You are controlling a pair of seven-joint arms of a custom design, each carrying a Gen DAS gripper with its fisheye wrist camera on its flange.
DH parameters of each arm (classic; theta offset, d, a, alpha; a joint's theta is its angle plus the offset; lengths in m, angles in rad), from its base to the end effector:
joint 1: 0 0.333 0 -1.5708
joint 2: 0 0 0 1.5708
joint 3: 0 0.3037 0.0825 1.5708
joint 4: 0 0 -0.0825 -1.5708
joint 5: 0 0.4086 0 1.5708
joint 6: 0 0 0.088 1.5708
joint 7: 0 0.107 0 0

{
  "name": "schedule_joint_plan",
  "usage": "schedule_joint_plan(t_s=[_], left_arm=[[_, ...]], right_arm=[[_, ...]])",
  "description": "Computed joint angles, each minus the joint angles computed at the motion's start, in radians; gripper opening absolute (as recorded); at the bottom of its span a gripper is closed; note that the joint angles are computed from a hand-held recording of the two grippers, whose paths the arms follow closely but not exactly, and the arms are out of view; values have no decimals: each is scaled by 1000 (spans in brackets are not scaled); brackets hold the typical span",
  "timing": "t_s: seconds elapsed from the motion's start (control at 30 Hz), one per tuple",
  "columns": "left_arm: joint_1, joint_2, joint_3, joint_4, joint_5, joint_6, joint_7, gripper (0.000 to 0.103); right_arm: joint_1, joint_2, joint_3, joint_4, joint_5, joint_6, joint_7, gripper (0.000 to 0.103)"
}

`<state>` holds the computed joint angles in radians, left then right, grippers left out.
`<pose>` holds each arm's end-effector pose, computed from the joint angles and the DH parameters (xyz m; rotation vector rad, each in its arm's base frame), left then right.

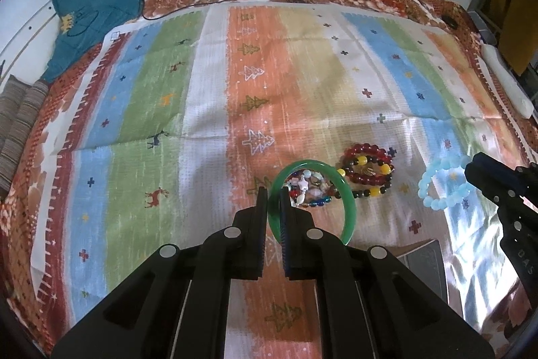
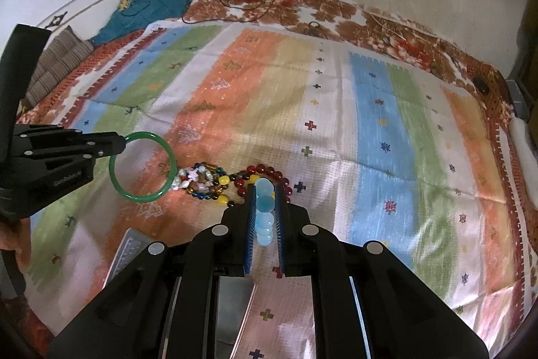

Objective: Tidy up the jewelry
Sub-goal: 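Lift and carry the bangle and blue bracelet back over the silver tin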

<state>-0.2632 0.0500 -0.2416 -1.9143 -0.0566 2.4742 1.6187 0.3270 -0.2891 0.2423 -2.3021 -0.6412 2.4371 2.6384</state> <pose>0.5573 -0.3052 0.5022 -1.4334 2.4554 -0.6746 0.4383 0.2850 0.4820 -1.7857 1.9364 -0.7712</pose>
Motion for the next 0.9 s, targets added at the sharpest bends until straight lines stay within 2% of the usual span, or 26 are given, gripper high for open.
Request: schedule_joint_plan(t_s=[0.27,0.5,0.9], left_arm=[[-6,-81,-3,-66,-66,22,44,7],[-28,-151,-6,-125,-68,57,67,7],[-58,-250,10,-208,-141,66,111,7]], right_arm=[[3,-52,17,-24,0,10,13,12],[4,-83,36,-46,11,7,21,12],[12,-130,62,-75,26,11,32,12]])
